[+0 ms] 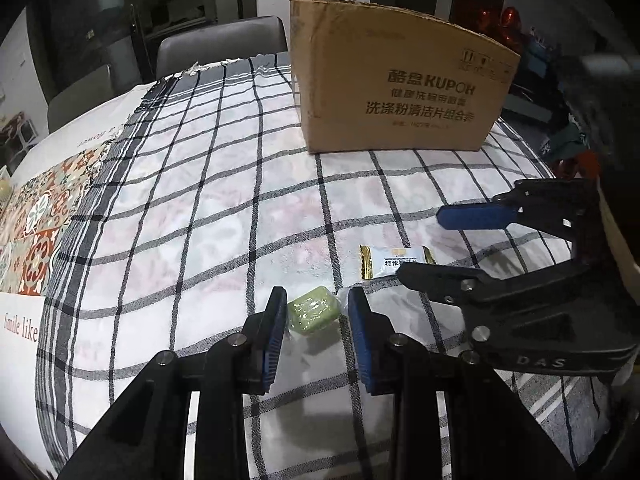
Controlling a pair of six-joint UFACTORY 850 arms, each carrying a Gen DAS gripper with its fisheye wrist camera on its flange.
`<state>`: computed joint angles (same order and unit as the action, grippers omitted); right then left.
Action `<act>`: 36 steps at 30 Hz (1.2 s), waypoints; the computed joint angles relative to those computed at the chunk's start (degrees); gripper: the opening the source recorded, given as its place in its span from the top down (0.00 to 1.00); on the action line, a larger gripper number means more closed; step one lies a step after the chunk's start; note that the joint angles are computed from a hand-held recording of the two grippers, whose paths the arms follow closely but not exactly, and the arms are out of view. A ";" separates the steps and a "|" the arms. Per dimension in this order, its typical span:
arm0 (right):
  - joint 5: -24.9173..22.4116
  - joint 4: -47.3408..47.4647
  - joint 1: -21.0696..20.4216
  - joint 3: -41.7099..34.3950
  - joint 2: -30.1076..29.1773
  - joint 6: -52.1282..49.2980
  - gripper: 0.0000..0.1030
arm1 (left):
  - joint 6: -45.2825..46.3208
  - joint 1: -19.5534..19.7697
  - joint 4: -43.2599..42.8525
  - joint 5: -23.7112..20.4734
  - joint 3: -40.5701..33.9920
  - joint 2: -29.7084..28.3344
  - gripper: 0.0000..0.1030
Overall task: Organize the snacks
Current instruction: 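Grasp the green sweet with the left gripper while the right gripper grasps the white-and-gold candy, then carry both sweets over the box and open both grippers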
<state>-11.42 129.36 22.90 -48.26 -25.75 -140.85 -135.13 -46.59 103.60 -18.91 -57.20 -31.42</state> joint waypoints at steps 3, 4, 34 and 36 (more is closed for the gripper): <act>1.43 -5.72 0.29 -1.41 -1.48 3.42 0.52 | 0.64 0.06 -0.75 0.17 -0.32 -0.30 0.69; 1.70 -6.84 0.39 -1.67 -1.77 3.86 0.54 | 0.87 0.10 -0.94 0.30 -0.42 -0.41 0.69; -6.04 13.07 -1.55 7.11 9.68 -7.65 0.80 | 7.27 -1.39 -6.51 -1.40 -0.74 4.37 0.69; -6.40 17.97 -1.73 7.79 11.20 -11.08 0.80 | 7.35 -1.40 -5.76 -1.76 -1.23 4.77 0.70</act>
<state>-17.82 147.33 21.17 -40.47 -14.55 -151.93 -127.78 -48.00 97.84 -20.66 -58.43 -26.65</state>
